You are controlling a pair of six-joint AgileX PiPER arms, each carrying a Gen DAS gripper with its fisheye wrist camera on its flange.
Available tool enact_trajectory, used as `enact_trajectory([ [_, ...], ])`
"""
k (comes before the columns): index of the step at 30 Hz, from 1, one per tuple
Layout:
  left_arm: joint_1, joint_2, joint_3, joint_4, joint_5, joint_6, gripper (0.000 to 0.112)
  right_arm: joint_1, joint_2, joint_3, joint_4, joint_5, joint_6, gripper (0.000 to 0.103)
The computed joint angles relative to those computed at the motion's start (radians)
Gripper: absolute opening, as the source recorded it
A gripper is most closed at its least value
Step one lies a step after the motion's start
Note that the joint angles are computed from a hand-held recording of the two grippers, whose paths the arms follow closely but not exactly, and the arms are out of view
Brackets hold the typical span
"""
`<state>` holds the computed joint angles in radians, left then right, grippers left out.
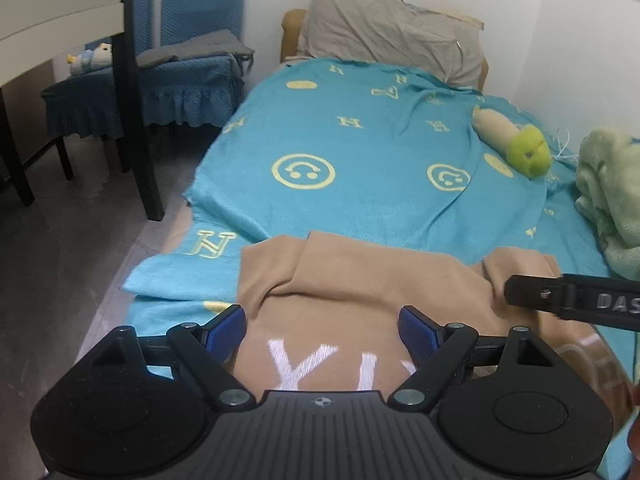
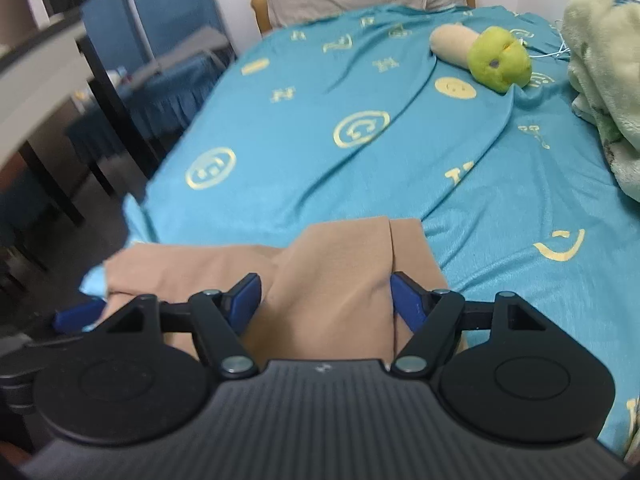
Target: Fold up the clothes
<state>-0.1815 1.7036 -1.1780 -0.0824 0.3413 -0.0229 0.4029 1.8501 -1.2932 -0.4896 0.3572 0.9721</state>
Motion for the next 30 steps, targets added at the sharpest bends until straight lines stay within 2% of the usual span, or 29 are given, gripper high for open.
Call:
enact_trajectory([
  [2,-0.005,-0.055,0.042,0.0,0.009,-0.005,0.086,0.013,-0.071,0.078,-0.053,-0.025,0.077,0.073],
  [5,-0.023,-0.124,0.101,0.028,0.05,-0.042,0.086,0.055,-0.152,0.167,-0.167,-0.016,0.195,0.073],
  [8,-0.033,-0.154,0.123,0.046,0.097,-0.079,0.086,0.084,-0.163,0.188,-0.142,0.037,0.166,0.073],
  [10,-0.011,-0.127,0.096,-0.023,0.142,-0.04,0.089,0.077,-0.145,0.184,-0.061,0.045,0.097,0.073],
  [13,0.035,-0.113,0.078,-0.13,0.189,-0.003,0.089,0.071,-0.131,0.181,-0.043,0.045,0.079,0.073],
  [16,0.09,-0.153,0.1,-0.278,0.234,0.038,0.088,0.065,-0.141,0.198,-0.041,0.031,0.093,0.073],
  [20,0.171,-0.226,0.147,-0.514,0.35,0.094,0.089,0.073,-0.147,0.21,-0.061,0.029,0.121,0.073],
  [23,0.218,-0.283,0.234,-0.707,0.361,0.166,0.09,0.076,-0.146,0.205,-0.066,0.039,0.125,0.073],
  [27,0.231,-0.203,0.207,-0.716,0.454,0.055,0.089,0.074,-0.148,0.21,-0.063,0.037,0.125,0.073],
  [30,0.23,-0.133,0.204,-0.752,0.441,0.021,0.089,0.064,-0.15,0.213,-0.037,0.028,0.105,0.073],
])
